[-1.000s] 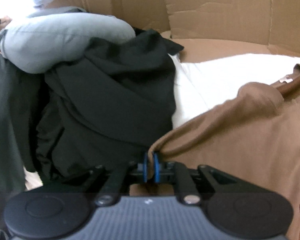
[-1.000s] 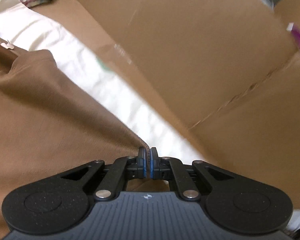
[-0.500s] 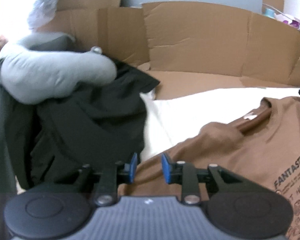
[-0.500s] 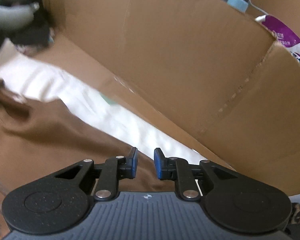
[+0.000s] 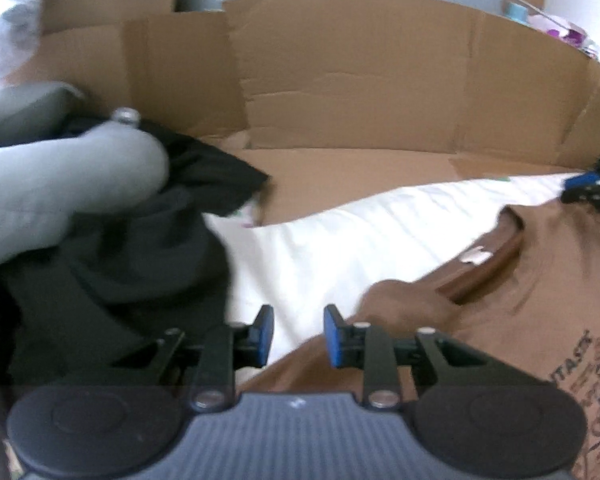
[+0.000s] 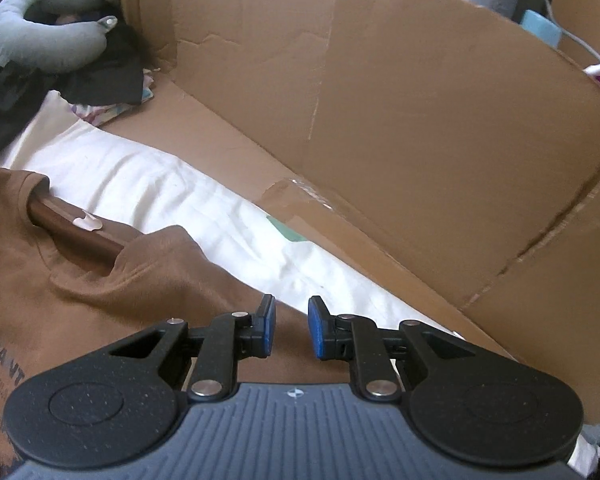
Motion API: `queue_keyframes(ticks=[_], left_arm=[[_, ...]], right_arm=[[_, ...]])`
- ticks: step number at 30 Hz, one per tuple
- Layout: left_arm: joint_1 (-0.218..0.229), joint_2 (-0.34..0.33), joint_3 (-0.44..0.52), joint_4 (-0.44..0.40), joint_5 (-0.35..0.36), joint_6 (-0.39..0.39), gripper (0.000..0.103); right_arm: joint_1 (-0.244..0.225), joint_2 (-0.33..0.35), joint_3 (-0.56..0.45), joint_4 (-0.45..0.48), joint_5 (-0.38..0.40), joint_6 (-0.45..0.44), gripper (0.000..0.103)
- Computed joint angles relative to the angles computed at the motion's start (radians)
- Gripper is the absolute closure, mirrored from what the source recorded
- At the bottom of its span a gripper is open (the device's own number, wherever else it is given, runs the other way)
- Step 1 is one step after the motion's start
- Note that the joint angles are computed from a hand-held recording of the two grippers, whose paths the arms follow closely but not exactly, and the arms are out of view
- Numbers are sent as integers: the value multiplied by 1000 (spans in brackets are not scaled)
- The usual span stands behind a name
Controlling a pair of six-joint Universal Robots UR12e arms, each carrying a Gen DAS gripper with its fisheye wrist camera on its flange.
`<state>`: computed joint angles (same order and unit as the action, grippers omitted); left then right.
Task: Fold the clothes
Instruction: 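Open both grippers and release the t-shirt edge on the sheet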
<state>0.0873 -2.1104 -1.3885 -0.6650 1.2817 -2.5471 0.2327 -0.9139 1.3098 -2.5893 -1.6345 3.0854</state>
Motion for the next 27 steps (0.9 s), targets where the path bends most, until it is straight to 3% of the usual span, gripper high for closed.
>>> queue_keyframes(ticks=[6,8,13,20,24,27], left_arm=[[-18,-17,7,-56,-6,63,74],[-23,-18,2,-51,2,72,74],[-5,-12,1,-25,-84,17,74],[-21,-55,56,-68,-1,-7,75],[-13,-36,30,-79,-64,23,74],[-7,-22,13,-109,-107,64,66]], right_arm=[[-2,24,-29,-5,50,-3,78],[-3,29,-35,-8,78,-9,73],[4,45,-55,-29,99,-20,69],[12,81,-111,3,78,11,69],[13,86,-119,41,79,29,69],[10,70,-93,35,119,-2,69]])
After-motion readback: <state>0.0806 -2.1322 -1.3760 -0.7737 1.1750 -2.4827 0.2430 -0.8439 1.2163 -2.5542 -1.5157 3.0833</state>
